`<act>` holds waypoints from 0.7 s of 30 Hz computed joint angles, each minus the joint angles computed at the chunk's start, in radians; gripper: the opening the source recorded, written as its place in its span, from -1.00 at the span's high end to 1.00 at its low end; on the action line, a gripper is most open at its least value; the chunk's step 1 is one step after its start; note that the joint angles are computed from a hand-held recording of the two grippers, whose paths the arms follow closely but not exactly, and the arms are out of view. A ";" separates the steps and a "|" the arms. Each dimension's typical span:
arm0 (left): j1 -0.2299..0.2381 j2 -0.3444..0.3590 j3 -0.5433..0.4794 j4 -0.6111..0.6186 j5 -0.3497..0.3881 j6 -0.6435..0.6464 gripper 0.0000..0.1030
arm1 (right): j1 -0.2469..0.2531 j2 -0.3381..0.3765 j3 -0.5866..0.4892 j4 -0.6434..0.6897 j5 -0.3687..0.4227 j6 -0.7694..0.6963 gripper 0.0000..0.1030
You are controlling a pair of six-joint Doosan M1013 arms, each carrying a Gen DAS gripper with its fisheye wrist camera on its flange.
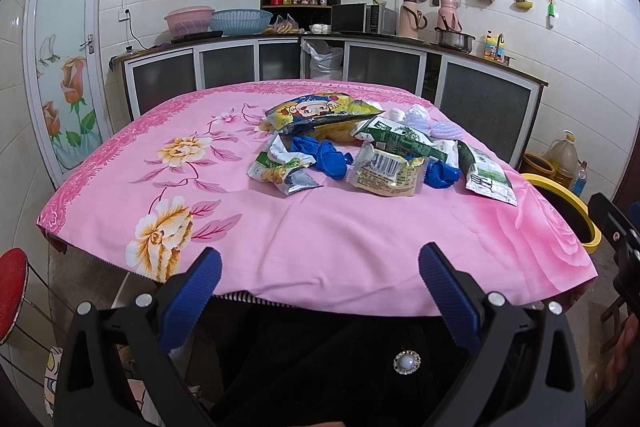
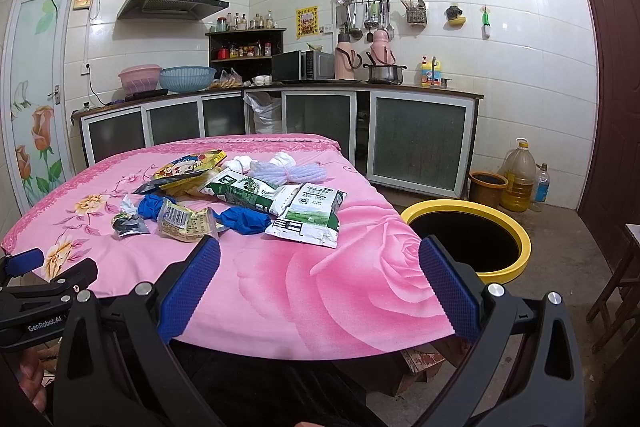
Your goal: Collect trash
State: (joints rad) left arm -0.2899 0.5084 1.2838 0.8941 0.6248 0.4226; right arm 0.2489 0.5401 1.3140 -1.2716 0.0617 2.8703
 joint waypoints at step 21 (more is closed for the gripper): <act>0.001 0.000 0.000 -0.004 0.001 0.003 -0.85 | -0.001 0.001 -0.002 0.048 0.001 -0.047 -0.86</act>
